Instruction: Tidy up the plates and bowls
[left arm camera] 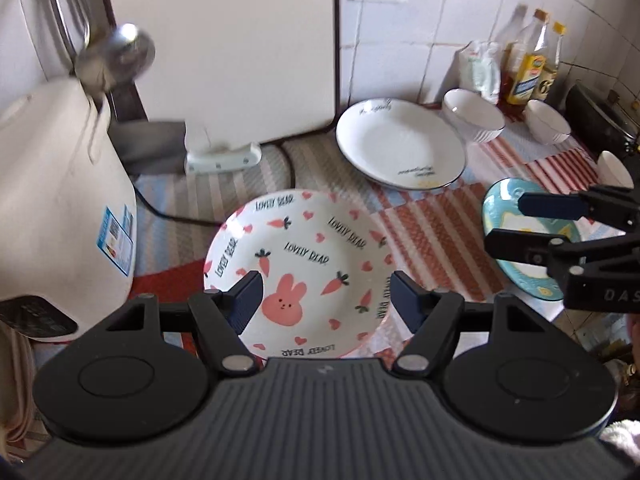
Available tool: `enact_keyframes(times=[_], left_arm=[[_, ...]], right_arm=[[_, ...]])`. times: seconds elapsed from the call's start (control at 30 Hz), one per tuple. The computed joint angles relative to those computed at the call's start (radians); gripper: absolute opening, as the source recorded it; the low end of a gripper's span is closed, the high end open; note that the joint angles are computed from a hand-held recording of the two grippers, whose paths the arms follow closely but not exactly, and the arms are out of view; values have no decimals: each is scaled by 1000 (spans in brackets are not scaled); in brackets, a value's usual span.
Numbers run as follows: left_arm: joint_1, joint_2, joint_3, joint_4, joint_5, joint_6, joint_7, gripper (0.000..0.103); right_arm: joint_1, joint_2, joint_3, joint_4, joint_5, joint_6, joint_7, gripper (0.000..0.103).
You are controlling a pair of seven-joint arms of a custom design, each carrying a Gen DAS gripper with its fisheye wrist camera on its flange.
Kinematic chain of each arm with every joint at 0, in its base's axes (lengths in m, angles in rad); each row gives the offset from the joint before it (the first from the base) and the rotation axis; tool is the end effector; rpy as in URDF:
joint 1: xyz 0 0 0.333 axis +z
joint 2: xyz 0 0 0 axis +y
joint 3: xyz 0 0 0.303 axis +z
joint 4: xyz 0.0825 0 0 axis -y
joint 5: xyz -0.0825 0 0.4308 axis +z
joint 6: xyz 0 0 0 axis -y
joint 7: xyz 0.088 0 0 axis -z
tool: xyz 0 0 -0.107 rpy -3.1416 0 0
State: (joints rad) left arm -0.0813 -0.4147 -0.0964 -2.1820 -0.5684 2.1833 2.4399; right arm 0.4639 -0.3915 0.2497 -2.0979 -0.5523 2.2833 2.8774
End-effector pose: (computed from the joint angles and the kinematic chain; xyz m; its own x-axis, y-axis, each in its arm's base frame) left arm 0.5049 -0.1165 0.5819 -0.7405 -0.6683 0.0706 -0.5721 0.5718 -0.5880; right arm 0.4006 0.3541 0.6238 -0.2293 -0.9444 -0.2358 -0.6530 0.3289 -0.6822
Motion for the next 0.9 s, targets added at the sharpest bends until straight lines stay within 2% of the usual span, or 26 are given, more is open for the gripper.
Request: enact_keyframes(times=[0.17, 0.33, 0.43, 0.67, 0.9], left_arm=[[11, 86, -9, 22, 31, 48, 3, 66], [19, 167, -12, 60, 56, 75, 33, 66], [24, 212, -17, 76, 67, 110, 37, 66], [32, 293, -31, 116, 136, 173, 3, 62], [36, 357, -37, 160, 214, 177, -80, 62]], right_arm=[[2, 102, -10, 48, 21, -3, 0, 68], [9, 164, -21, 67, 34, 29, 35, 68], [19, 211, -39, 82, 92, 30, 16, 68], [24, 261, -59, 89, 151, 51, 4, 65], [15, 297, -64, 112, 143, 49, 37, 64]])
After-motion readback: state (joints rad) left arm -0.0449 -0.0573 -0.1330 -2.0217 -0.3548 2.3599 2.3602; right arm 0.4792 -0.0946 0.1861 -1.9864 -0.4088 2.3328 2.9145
